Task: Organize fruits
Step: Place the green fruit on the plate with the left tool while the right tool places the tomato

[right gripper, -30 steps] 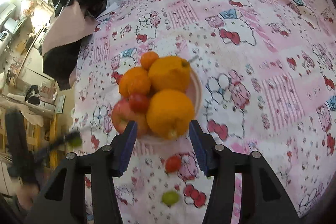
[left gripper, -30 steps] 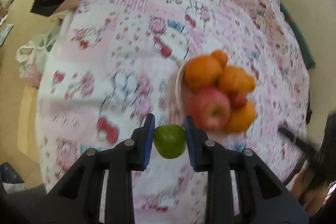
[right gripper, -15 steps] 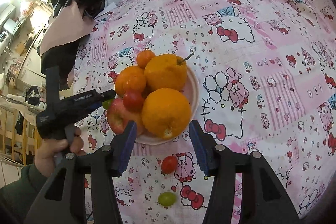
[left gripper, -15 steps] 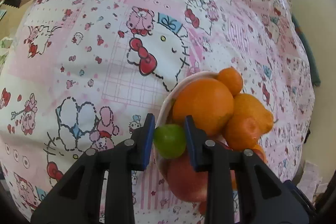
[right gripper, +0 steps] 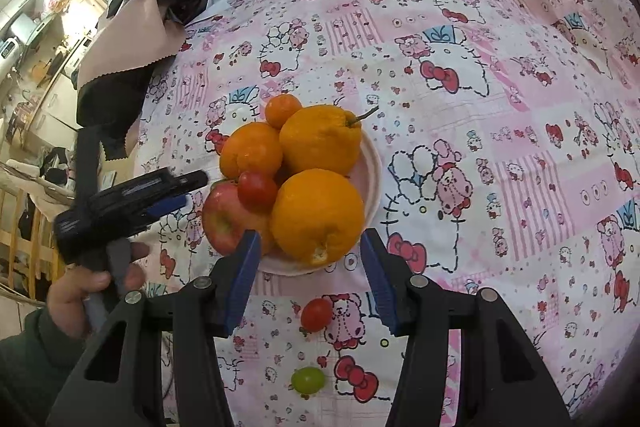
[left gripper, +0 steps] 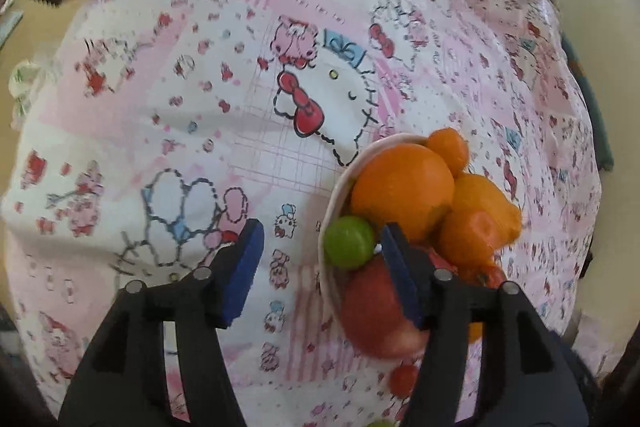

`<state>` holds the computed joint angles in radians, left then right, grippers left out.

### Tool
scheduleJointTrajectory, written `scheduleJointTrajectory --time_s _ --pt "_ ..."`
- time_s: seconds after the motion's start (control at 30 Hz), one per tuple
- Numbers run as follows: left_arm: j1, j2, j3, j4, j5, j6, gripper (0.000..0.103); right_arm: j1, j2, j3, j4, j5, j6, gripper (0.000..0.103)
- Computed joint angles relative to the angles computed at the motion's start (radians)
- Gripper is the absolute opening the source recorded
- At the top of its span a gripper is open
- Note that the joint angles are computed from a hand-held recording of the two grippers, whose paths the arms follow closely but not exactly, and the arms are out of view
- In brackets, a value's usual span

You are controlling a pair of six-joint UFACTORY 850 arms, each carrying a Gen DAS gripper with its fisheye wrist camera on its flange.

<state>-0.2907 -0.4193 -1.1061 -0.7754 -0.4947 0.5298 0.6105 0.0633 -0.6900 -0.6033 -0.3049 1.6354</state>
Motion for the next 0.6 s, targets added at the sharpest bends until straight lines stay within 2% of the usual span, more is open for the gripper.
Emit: scheduleJointTrajectory --time_s 0.17,0.27,0.43,0.6 --pt "-0.012 0.106 0.075 0.084 0.072 0.003 0.064 -0.007 0.019 0.025 0.027 0.02 0.006 0.055" --pt "-0.022 0.173 0.137 0.116 0.107 0.017 0.076 -0.007 0.045 0.051 0.021 0.034 0.05 0.055" --pt "-0.053 0.262 0.237 0.191 0.126 -0.01 0.077 0.011 0.09 0.099 0.029 0.03 0.105 0.056" --pt "-0.113 0.314 0.325 0.132 0.129 0.057 0.077 0.041 0.15 0.168 0.052 0.051 0.172 0.06"
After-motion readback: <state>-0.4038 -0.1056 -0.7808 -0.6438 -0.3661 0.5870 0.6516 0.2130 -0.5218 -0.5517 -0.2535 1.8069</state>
